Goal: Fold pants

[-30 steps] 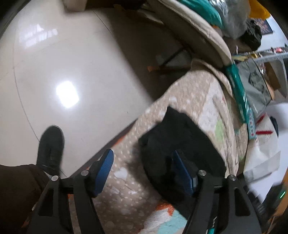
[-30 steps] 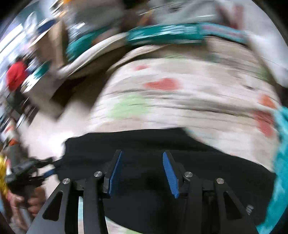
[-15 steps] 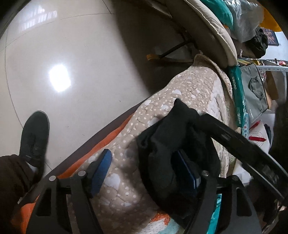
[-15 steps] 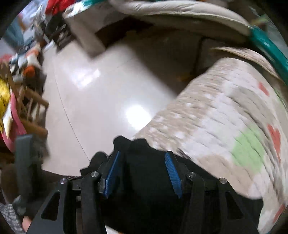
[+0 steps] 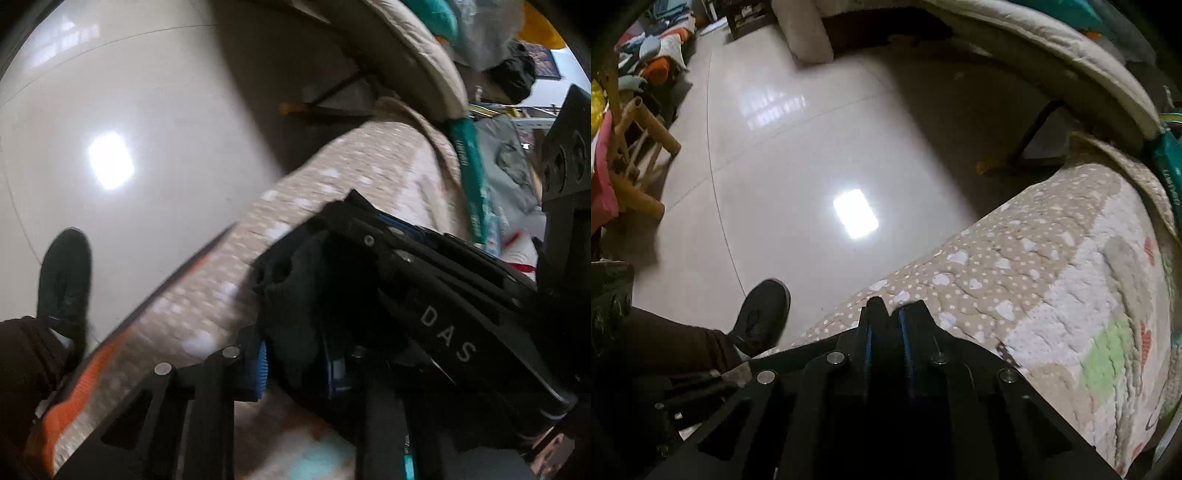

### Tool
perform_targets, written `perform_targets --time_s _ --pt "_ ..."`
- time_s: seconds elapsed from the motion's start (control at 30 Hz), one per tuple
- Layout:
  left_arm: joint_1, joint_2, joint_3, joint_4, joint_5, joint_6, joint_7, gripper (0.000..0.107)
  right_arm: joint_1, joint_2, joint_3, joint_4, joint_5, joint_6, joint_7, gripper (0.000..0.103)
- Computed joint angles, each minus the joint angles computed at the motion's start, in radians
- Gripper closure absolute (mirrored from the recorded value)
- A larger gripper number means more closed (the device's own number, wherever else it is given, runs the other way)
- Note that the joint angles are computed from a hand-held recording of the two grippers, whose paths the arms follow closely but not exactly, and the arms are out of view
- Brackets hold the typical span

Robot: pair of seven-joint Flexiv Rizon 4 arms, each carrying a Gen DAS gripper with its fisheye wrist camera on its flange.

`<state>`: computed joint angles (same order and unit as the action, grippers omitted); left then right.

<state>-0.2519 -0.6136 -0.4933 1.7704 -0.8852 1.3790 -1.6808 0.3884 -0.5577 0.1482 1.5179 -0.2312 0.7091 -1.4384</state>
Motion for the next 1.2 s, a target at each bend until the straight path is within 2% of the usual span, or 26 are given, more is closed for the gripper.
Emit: perform_targets --time_s 0.3,0.37,0.63,0.87,1.0,1.07,1.1,1.13,1.2 --pt "0.057 0.025 -0.17 0.02 -0.106 0.083 0.194 0.085 -0.041 0.169 -0.002 0.164 0.009 0.147 0.076 0.089" --pt "0.043 0.023 -0.175 0.008 -0.112 0.07 0.217 0.085 -0.058 0.216 -0.004 0.216 0.013 0.176 0.101 0.089" --pt "-0.106 0.0 -0.053 -0.091 0.016 -0.035 0.206 0.085 -0.144 0.37 -0.017 0.414 0.041 0.259 0.206 0.089" --pt "-0.188 -0.063 -0.023 -0.209 0.143 -0.108 0.249 0.083 -0.219 0.489 -0.032 0.577 0.061 0.357 0.299 0.089" --pt "-0.223 -0.082 0.007 -0.257 0.204 -0.205 0.252 0.079 -0.264 0.531 -0.045 0.661 0.091 0.376 0.362 0.086" --pt "-0.211 -0.079 -0.004 -0.258 0.195 -0.252 0.274 0.076 -0.284 0.547 -0.052 0.705 0.08 0.384 0.404 0.08" --pt "-0.187 -0.071 -0.031 -0.244 0.164 -0.278 0.303 0.071 -0.298 0.561 -0.058 0.74 0.022 0.393 0.479 0.072" --pt "-0.167 -0.064 -0.052 -0.232 0.127 -0.299 0.329 0.064 -0.311 0.569 -0.062 0.762 0.005 0.407 0.518 0.053" --pt "-0.103 -0.034 -0.116 -0.183 0.005 -0.337 0.421 0.061 -0.342 0.603 -0.069 0.813 0.01 0.461 0.613 0.038"
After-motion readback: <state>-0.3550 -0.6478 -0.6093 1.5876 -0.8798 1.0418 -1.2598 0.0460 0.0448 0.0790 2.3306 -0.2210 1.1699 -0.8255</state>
